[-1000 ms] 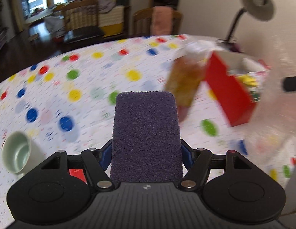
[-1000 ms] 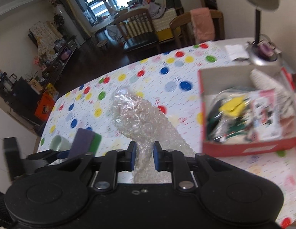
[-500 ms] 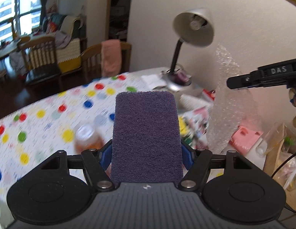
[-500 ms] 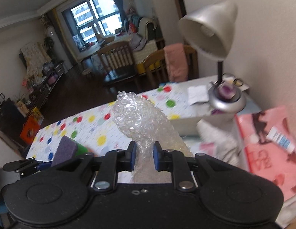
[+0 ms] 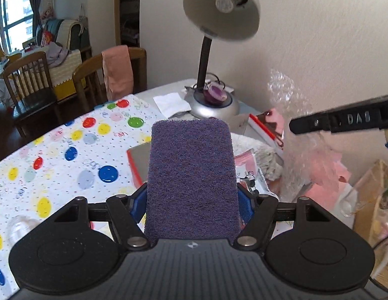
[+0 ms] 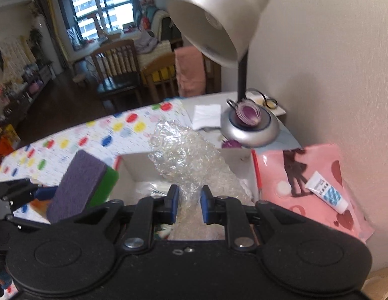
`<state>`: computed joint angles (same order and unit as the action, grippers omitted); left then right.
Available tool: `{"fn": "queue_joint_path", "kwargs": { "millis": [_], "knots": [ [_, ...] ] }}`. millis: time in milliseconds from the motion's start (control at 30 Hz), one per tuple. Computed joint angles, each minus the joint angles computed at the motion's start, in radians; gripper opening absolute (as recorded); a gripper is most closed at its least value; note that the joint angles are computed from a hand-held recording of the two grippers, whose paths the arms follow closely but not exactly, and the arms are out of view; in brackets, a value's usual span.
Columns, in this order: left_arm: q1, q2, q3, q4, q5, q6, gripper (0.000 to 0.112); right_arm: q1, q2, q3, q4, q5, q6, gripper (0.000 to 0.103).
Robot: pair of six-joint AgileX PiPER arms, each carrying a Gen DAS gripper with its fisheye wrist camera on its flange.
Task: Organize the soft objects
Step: 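Lower the sponge and bubble wrap into the shoebox and open both tools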
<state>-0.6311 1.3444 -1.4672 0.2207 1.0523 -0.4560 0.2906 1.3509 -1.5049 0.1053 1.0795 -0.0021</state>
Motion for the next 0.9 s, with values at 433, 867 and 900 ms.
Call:
{"fn": "queue_joint_path", "kwargs": {
  "millis": [433, 867, 900],
  "knots": [
    [0.056, 0.181, 0.012, -0.063, -0.074, 0.017, 0.070, -0.017, 0.129, 0.140, 0.091, -0.165, 0.002, 0.018],
    [0.053, 0.200, 0.044, -0.095, -0.101, 0.019, 0.070, -0.049, 0.227, 0.146, 0.233, -0.200, 0.021, 0.024],
    [0.054, 0.198, 0.047, -0.094, -0.102, 0.016, 0.070, -0.054, 0.227, 0.146, 0.246, -0.198, 0.013, 0.026]
  ]
}}
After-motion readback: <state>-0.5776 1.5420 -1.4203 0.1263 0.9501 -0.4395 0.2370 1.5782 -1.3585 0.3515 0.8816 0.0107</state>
